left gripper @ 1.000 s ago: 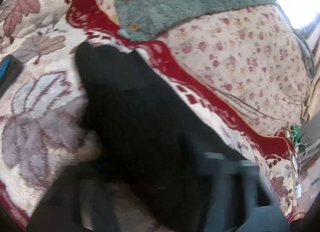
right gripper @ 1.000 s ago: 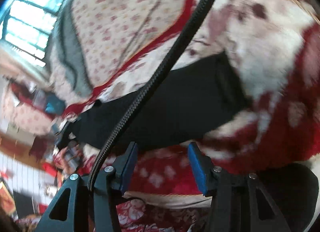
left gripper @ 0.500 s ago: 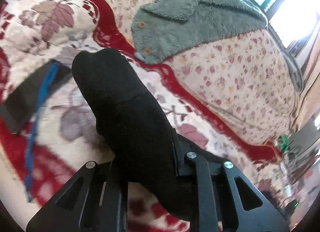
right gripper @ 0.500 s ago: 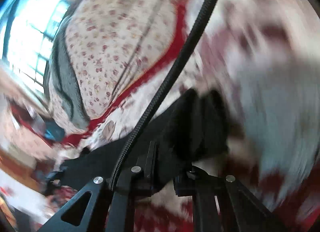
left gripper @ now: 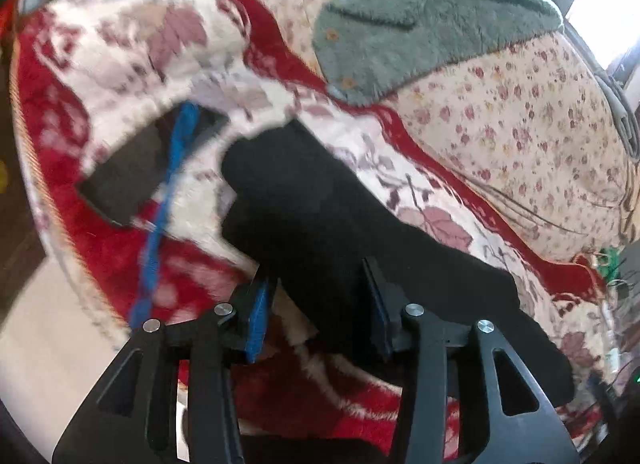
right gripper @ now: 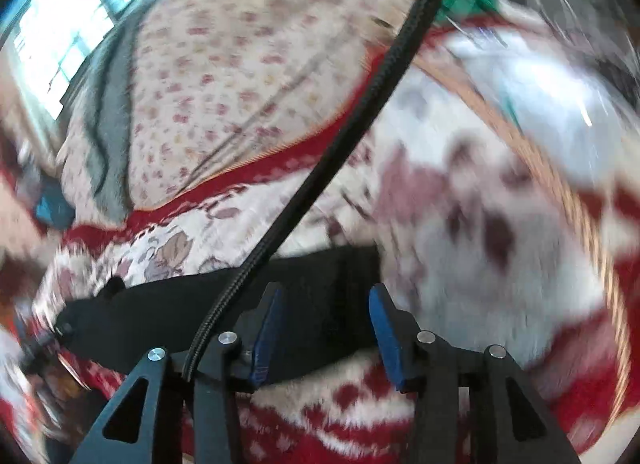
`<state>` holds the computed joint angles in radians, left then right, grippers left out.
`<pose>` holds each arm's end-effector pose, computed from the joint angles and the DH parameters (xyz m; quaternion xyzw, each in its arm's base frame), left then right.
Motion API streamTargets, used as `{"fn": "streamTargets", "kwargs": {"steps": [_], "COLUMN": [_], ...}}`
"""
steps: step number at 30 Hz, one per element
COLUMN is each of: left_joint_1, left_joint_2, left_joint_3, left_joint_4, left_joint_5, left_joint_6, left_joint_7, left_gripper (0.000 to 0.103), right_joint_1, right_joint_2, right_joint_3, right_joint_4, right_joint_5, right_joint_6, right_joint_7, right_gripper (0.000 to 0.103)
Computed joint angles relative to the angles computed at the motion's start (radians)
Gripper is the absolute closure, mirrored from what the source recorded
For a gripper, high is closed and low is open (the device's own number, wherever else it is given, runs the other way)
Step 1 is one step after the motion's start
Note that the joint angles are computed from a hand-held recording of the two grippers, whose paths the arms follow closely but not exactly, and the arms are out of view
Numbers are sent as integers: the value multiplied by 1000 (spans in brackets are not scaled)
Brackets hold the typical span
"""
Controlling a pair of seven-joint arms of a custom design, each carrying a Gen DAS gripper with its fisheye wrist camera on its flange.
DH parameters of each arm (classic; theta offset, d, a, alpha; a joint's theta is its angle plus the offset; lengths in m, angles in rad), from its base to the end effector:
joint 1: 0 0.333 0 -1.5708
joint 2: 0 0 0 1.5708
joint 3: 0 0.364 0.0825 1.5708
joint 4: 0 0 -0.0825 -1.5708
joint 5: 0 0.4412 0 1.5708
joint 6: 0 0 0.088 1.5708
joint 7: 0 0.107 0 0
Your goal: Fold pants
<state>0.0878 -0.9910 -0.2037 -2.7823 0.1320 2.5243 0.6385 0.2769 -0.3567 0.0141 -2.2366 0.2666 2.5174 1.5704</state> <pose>0.3273 -0.0481 0.5581 -0.8531 0.3643 -0.2920 0.2329 0.5080 0.1507 0.6134 -0.7089 0.6244 -0.1013 0.3121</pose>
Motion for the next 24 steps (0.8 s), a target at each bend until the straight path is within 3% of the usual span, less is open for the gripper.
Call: {"fn": "streamTargets", "kwargs": {"steps": [4, 6, 8, 9, 10, 11, 13, 19, 20, 23, 24], "left_joint_1": [27, 28, 16, 10, -1, -14, -44, -167, -183, -278, -309], "left_joint_2": [-58, -68, -53, -37, -8, 30, 100, 350, 381, 473, 492], "left_joint_3": [-68, -83, -80, -77, -75, -70, -60, -49, -48, -3, 18], "left_joint_4": [17, 31, 43, 51, 64, 79, 106, 222, 239, 290, 300], "left_joint_5": [59, 82, 92, 92, 90, 86, 71, 13, 8, -42, -70], "left_joint_6": [-9, 10, 48, 63, 80, 101, 142, 275, 291, 330, 331], "left_joint_7": [-35, -43, -39, -35, -25, -14, 11, 129, 151, 261, 299], "left_gripper": [59, 51, 45, 45, 45, 45, 45, 45, 45, 45, 45], "right_joint_1": [2, 0, -7, -5, -3, -7, -12, -54, -62, 13, 28], "right_joint_2": [125, 198, 228, 222, 222, 222, 214, 189, 185, 155, 151], "right_joint_3": [6, 2, 2, 2, 2, 10, 18, 31, 33, -50, -57], "right_joint_4": [88, 136, 141, 123, 122, 125, 119, 112, 109, 99, 108], "right_joint_5": [-32, -18, 6, 41, 60, 37, 10, -157, -144, 175, 243], "right_joint_6": [-49, -115, -126, -81, -72, -74, -55, -12, -8, -3, -31], "right_joint_7": [-53, -88, -124, -169, -210, -214, -224, -97, -100, -316, -372], "right_gripper": [60, 60, 65, 74, 85, 85, 99, 101, 101, 99, 87]}}
